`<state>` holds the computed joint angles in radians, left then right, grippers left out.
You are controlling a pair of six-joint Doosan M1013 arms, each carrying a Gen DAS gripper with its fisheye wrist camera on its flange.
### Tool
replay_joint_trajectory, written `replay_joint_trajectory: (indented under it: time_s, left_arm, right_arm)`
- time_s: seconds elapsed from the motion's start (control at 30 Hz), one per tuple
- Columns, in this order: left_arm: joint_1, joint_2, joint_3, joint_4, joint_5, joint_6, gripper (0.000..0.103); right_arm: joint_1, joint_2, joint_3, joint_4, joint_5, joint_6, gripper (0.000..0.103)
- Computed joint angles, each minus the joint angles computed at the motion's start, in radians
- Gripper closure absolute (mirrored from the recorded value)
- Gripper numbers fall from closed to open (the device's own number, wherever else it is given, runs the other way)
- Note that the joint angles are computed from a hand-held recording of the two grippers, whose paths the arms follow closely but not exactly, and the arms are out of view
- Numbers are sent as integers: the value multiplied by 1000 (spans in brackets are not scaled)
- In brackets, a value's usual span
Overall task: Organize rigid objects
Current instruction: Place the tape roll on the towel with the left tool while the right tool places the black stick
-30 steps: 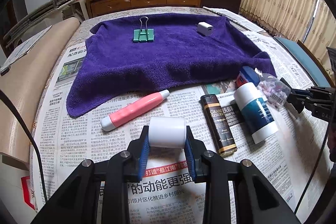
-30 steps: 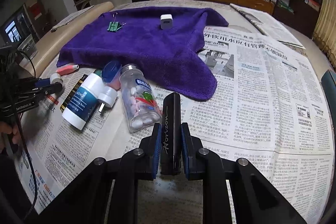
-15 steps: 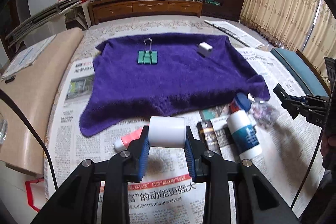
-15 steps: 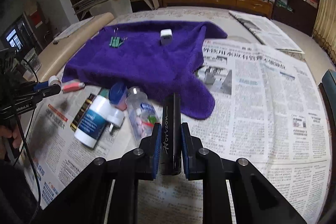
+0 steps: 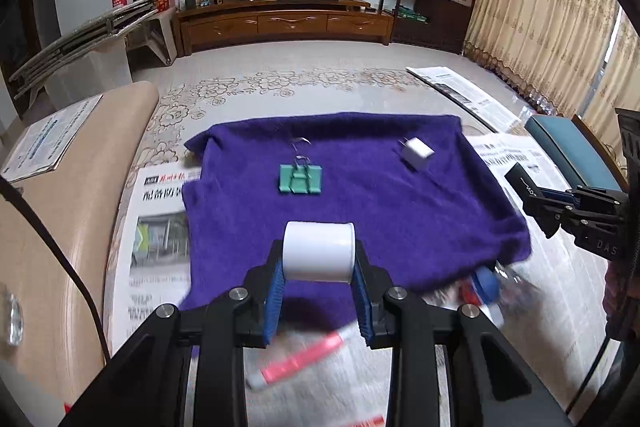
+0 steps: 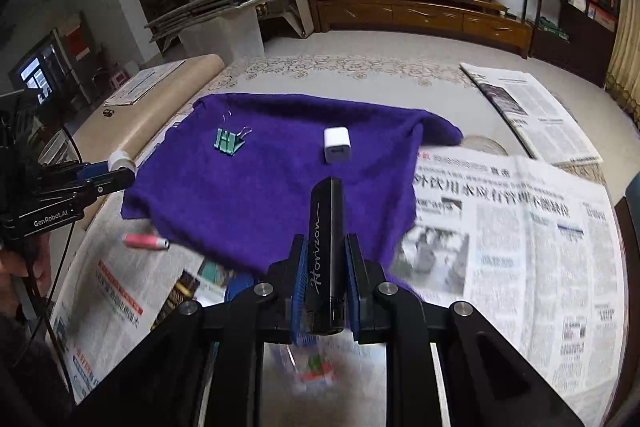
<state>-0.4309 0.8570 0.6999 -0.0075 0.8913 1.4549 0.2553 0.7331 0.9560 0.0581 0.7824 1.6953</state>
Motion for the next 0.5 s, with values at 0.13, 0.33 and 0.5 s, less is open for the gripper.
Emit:
replay_joint_trajectory:
  time_s: [0.13,0.33,0.5]
  left_arm:
    - [11,72,-121,4,57,-5,74]
    - [19,185,-308,7,170,4,74]
    - [22,266,-447,0,255,9,74]
  right_arm:
    - [-5,77,-124,10,68,-18,85]
    - [-7,177,-275,-1,180,-30,85]
    - [-3,220,-337,-3,231,-58,85]
